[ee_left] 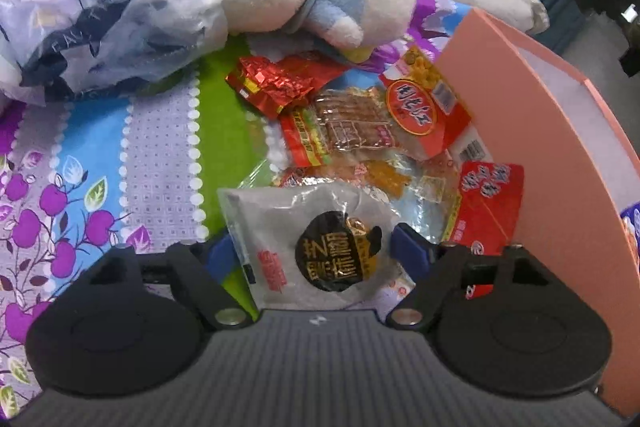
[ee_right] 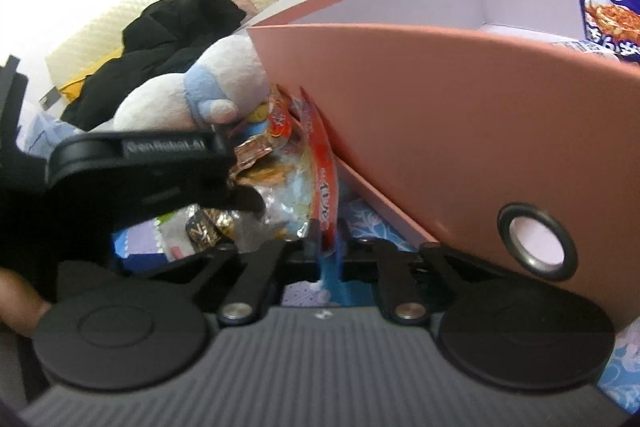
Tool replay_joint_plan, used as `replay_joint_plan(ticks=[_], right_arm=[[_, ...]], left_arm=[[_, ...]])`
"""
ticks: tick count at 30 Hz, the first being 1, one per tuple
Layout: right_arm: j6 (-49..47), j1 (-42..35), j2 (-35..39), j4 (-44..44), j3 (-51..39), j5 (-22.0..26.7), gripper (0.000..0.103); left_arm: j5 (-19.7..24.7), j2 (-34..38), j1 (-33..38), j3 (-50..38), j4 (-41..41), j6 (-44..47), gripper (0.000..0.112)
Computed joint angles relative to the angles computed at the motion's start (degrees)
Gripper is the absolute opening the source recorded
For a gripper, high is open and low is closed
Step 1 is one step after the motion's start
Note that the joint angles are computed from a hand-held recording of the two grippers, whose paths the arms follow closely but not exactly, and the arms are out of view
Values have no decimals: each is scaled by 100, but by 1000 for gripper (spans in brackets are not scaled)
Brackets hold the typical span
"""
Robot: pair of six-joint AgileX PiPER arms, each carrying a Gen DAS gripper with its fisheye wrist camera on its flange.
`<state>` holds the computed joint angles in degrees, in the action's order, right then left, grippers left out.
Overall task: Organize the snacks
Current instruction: 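Grasp the clear black-label bag with the left tool while the right tool grasps the red-label bag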
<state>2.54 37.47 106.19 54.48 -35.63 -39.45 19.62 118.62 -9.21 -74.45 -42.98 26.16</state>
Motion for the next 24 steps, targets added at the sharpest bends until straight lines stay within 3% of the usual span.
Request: replay_joint_plan(ticks=[10,17,24], right_arm=[[-165,556,-863,128,612,67,2],[-477,1137,-1654,624,1175,175,2],[-1334,1663,-2637,1541,1623,475,2]], left_arm=[[106,-1105,502,1484,-1482,1286,68],[55,-2255,955,2874,-2015,1723,62],[176,-3453,1363,4051,-1832,1513,61]])
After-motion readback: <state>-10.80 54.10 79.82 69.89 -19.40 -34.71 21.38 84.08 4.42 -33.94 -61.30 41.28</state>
